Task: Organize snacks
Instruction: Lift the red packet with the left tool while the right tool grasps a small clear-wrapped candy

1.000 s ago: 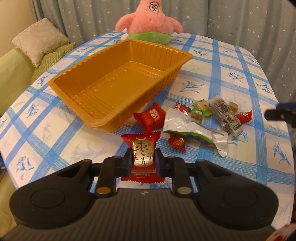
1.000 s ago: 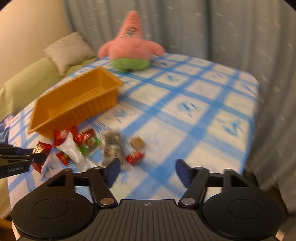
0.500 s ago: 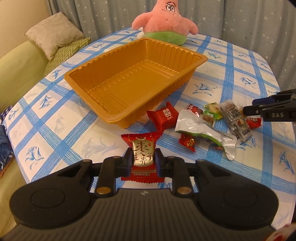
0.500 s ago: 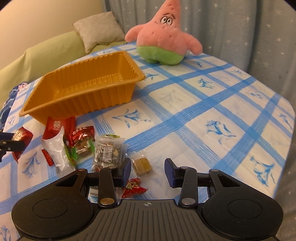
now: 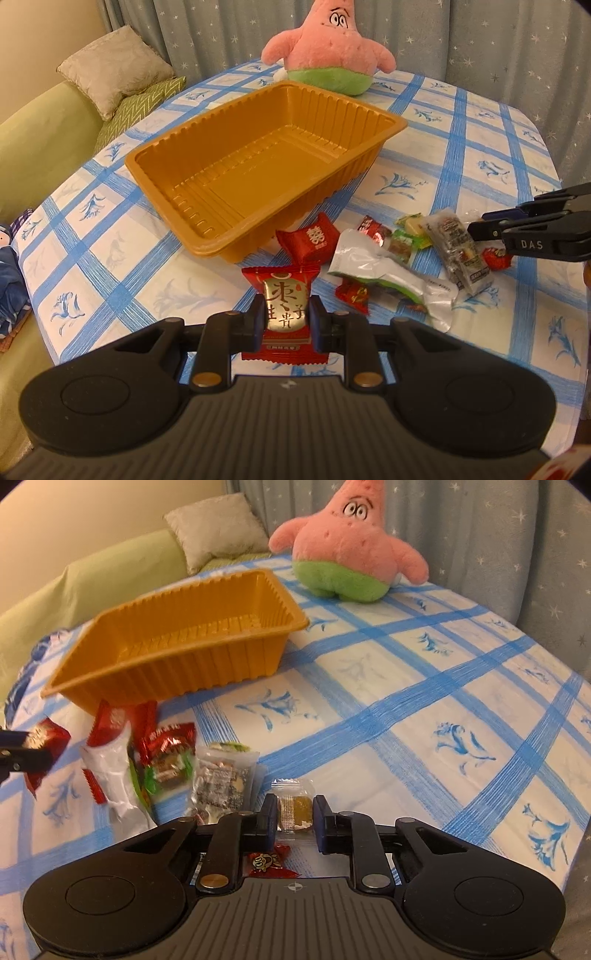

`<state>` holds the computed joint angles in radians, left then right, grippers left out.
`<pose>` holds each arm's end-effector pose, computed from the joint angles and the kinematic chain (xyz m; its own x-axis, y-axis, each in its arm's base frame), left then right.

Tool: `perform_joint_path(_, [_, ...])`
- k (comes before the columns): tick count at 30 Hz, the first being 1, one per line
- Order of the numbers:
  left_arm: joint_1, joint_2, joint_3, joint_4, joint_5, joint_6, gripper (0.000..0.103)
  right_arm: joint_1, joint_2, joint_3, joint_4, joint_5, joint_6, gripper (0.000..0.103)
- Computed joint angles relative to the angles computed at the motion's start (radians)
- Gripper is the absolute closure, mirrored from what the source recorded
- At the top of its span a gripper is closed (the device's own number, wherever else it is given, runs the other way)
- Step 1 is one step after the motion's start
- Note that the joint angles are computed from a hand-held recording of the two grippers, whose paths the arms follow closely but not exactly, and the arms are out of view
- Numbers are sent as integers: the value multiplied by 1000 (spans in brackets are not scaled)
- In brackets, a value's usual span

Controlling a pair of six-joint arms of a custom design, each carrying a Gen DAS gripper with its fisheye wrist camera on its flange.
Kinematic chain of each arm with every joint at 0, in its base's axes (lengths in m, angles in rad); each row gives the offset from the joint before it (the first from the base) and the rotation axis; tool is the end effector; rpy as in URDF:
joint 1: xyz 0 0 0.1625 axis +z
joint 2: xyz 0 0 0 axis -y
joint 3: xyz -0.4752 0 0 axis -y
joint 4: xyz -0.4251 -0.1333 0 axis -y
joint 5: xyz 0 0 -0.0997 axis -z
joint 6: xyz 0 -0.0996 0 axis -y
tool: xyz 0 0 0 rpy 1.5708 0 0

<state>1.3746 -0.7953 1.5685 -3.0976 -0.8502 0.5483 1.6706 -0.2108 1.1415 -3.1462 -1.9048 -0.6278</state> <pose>0.0469 -0.7850 0.2186 -0.6300 0.1199 -0.7673 0.5513 0.7649 -0.3332 0.1853 -0.8405 -0.0943 -0.7299 -0.3847 0.5650 -0.6281 0.7035 -0.3325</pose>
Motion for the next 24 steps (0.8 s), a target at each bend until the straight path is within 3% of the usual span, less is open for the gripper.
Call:
perform_joint_path(15, [-80,-34,43,-32,-4,36,81,47,-150,216,-108,47,99,82])
perform_joint_path(24, [-32,-53,-69,165,-155,148,81,107,-102,179,-161,-11,247,82])
